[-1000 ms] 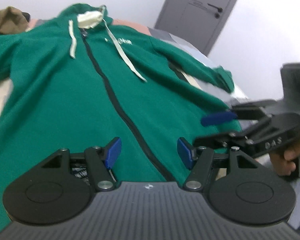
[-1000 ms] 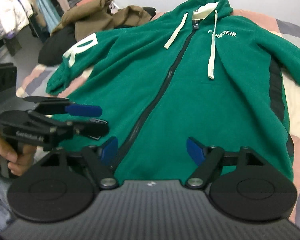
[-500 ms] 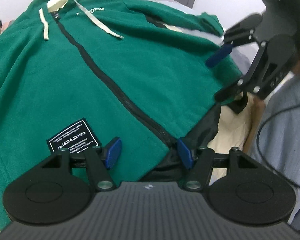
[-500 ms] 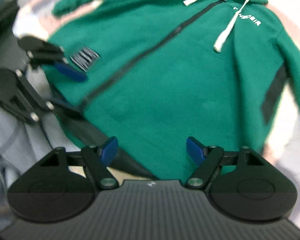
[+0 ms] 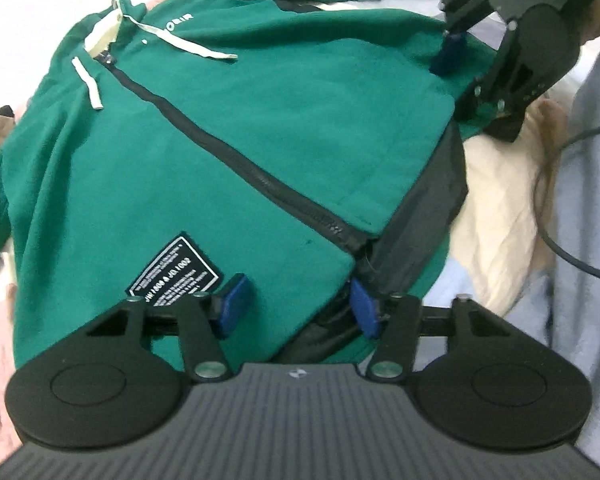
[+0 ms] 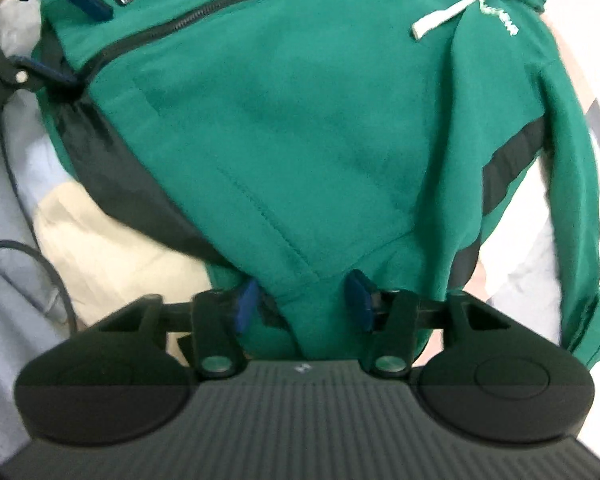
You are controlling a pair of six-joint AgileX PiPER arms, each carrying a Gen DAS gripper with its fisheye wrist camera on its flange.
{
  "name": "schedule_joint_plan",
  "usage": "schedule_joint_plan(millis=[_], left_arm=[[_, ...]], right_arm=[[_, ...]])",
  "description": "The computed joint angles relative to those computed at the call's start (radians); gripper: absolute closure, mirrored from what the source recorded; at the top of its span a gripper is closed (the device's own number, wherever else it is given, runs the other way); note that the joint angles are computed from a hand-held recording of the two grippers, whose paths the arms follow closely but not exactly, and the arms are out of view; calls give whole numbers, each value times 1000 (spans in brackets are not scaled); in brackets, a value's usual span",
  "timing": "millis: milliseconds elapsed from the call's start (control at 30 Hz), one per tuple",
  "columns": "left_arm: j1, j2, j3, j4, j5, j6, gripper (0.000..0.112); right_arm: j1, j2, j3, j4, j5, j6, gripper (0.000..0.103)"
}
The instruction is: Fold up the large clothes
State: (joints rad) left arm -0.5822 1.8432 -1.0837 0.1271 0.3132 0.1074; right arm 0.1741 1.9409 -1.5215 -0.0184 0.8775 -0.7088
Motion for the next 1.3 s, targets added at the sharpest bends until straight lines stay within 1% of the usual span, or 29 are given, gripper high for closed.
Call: schedule_joint_plan(millis=[33,67,100,133,167,200,233,267,333,400,467,500,533,667,733,800,867,900,967,1033,1067,1100,1167,1200,1267,1300], left_arm=[[5,0,0,-19,-3,9,59],[15,-1,1,-74,-8,59,63],[25,-10,8,-122,-15,99,72],[27,-24,18,-133,-26,99,90],[28,-43,31,-106,-39,59,97],[35,-67,43,-109,-45,52,101],[46,-91,52,-152,-44,84,104],[57,-114,58,-205,-38,127,104],[84,-166,72,-337,-15,250,105],[108,-221,85,-434,20,340,105],[130,-261,93,-535,77,446,105],[140,-269,90,-549,102,480,105],[135,-276,92,-528,117,474,105],[113,-241,78,-411,165,369,105],[99,-206,56,-357,183,310,105],[99,-181,33,-342,200,281,105],[110,-174,14,-365,218,286,104],[119,-156,-5,-395,222,308,103],[136,-164,-4,-442,227,312,94],[164,-174,-9,-524,250,340,65],[180,-187,1,-579,242,373,62],[192,-200,9,-637,231,413,60],[211,-225,9,-720,235,445,56],[214,-235,10,-753,224,457,50],[209,-250,11,-796,179,464,49],[203,-251,8,-807,150,455,49]], right_arm=[[-4,-18,19,14,-23,-13,70],[-8,-33,34,17,-42,-12,77],[-8,-52,54,15,-59,-4,81],[-8,-75,71,17,-68,-10,83],[0,-104,98,8,-86,-9,85],[6,-137,125,-3,-105,-15,86],[12,-173,147,-5,-114,-27,87],[2,-204,164,12,-118,-55,87],[-4,-262,172,35,-96,-85,88],[-11,-306,151,69,-40,-131,88],[-1,-321,130,67,3,-153,88],[1,-326,122,61,27,-164,88],[0,-313,98,57,57,-182,88],[20,-262,73,52,112,-168,88],[33,-237,80,44,120,-135,88],[37,-201,70,36,129,-109,87],[28,-176,48,58,145,-85,87],[21,-173,38,73,156,-75,84],[-6,-165,8,116,180,-48,81],[-43,-157,-24,169,202,-38,73],[-65,-155,-39,194,216,-32,66],[-92,-154,-54,229,231,-31,63],[-151,-150,-86,307,257,-44,62],[-175,-148,-97,335,264,-38,55],[-225,-153,-101,388,254,-24,44],[-249,-155,-100,407,235,-26,44]])
